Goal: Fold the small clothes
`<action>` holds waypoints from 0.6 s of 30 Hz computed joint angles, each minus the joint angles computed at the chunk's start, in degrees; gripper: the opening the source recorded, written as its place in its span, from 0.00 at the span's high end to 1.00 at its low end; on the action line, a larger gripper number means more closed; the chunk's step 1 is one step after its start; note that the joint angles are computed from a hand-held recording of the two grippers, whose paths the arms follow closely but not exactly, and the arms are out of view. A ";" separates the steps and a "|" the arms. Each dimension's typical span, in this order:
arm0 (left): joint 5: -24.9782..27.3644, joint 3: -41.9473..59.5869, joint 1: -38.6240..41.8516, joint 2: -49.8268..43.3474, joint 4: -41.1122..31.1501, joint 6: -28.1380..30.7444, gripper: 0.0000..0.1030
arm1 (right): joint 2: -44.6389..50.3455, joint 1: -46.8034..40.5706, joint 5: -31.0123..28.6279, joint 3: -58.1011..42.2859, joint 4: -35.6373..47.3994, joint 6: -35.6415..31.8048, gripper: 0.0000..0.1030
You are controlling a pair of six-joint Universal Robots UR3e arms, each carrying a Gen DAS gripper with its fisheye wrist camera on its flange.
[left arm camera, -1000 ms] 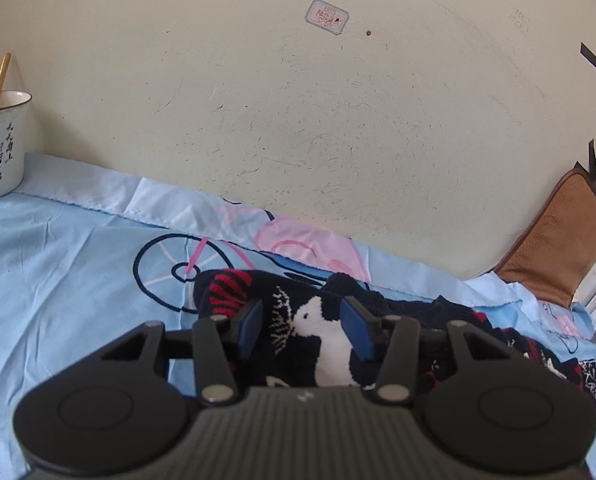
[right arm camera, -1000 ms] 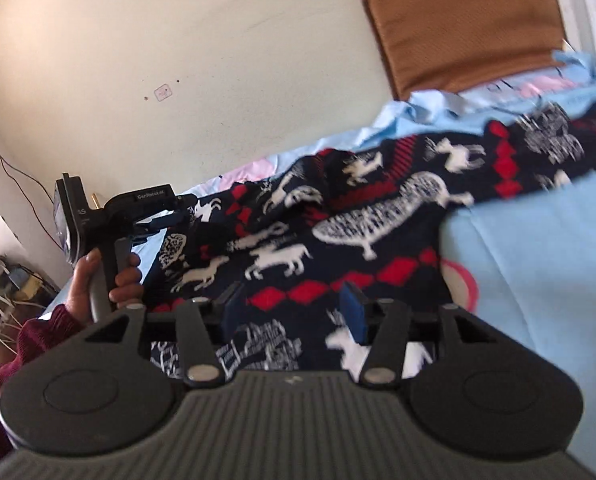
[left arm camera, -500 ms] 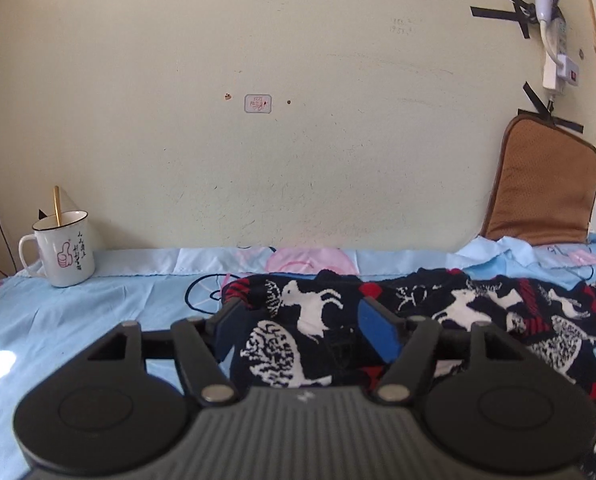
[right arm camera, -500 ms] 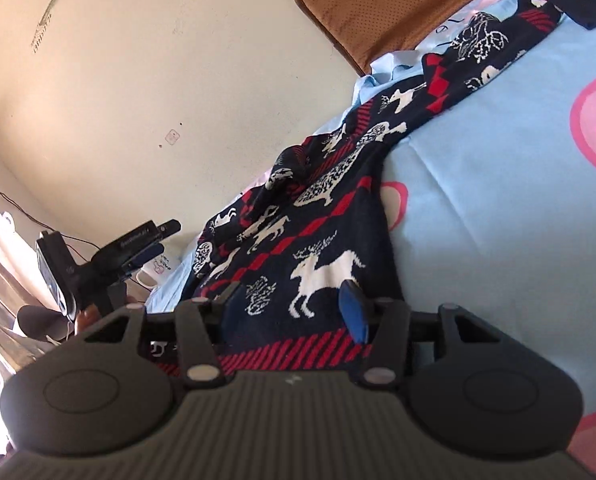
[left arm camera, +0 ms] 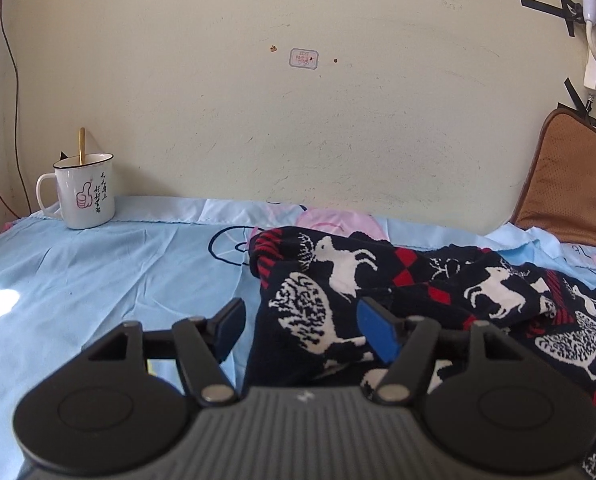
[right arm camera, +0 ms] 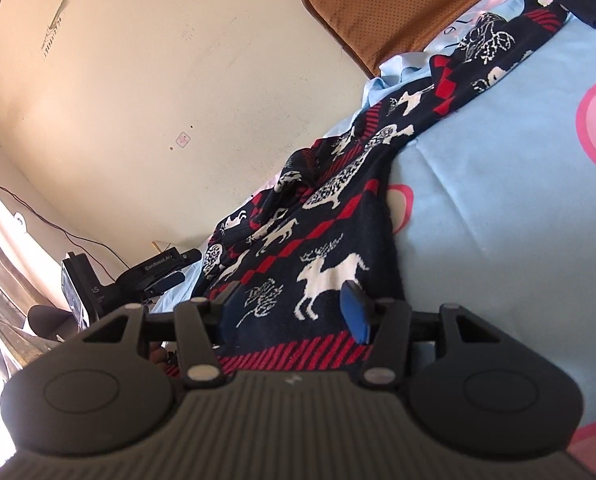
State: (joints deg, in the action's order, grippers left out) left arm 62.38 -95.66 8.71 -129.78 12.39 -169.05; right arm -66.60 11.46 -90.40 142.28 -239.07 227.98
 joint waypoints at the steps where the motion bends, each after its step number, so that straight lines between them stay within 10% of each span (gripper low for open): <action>1: 0.03 0.03 -0.07 0.00 -0.04 0.09 0.38 | 0.03 -0.02 0.03 0.04 -0.18 0.11 0.46; 18: -3.90 -2.95 2.90 5.23 -8.16 2.63 0.32 | -0.33 1.35 -2.36 -1.37 2.48 -0.63 0.46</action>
